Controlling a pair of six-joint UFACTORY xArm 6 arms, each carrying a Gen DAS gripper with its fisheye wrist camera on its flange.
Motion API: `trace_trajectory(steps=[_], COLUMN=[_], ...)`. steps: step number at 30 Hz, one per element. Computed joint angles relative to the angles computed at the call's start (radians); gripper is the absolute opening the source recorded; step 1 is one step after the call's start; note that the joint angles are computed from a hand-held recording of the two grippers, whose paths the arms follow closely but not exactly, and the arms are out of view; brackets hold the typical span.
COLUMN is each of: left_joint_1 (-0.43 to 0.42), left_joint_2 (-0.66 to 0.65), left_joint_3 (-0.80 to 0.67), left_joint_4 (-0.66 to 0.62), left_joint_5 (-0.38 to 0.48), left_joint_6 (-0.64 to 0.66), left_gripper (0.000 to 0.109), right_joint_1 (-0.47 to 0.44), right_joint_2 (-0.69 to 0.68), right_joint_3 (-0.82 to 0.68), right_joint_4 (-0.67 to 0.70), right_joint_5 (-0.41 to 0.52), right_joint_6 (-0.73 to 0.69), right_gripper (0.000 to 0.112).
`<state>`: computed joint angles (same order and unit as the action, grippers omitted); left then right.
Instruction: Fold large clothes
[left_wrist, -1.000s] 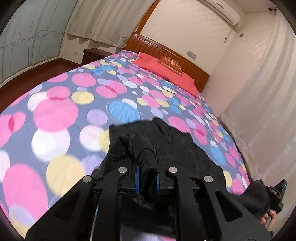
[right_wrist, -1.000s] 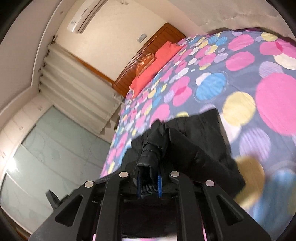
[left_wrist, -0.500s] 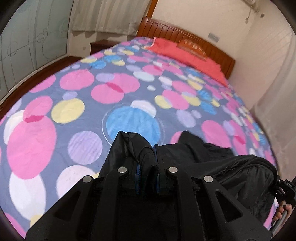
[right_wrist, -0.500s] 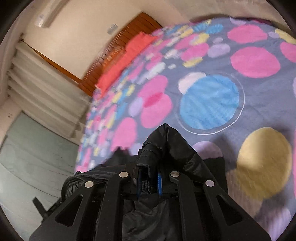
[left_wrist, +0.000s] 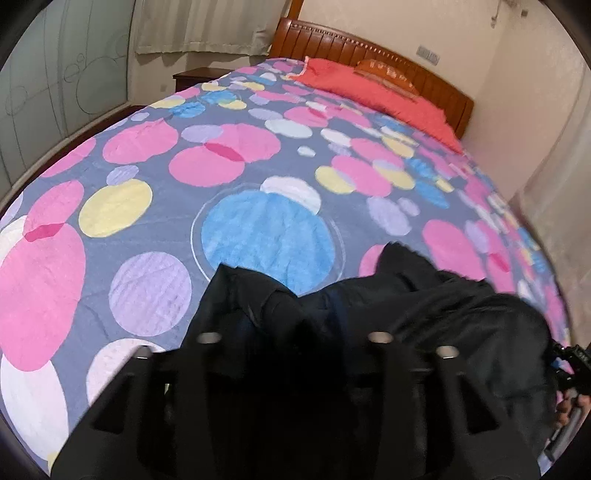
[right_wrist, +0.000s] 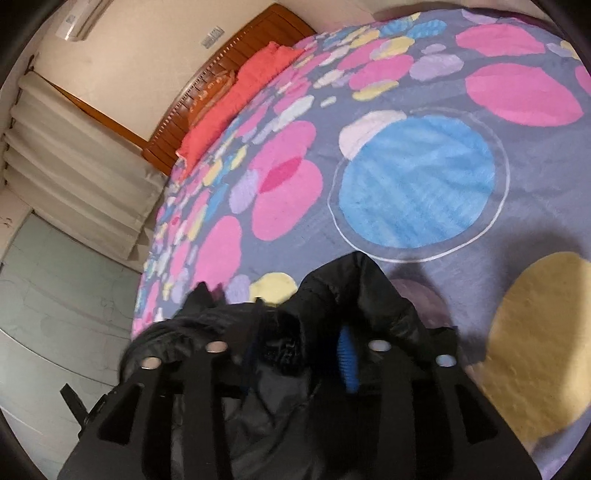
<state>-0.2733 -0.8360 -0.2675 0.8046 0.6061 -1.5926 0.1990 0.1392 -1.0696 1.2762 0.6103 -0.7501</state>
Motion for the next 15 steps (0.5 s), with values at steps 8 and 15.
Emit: trace_trajectory(steps=[8,15], left_joint_1=[-0.221,-0.394], left_joint_2=[-0.226,0.083], left_joint_3=[-0.015,-0.149], left_joint_4=[0.077,0.104], left_joint_5=[0.312,0.313], left_joint_6=[-0.107,-0.138], left_gripper=[0.071,0.071], right_joint_1=[0.032,0.323], right_joint_2=[-0.175,-0.201], right_joint_3=[0.124,0.198], right_joint_4=[0.011,-0.298], right_joint_5=[-0.089,-0.408], right_joint_6=[-0.043,0.084], right_gripper=[0.069,0.058])
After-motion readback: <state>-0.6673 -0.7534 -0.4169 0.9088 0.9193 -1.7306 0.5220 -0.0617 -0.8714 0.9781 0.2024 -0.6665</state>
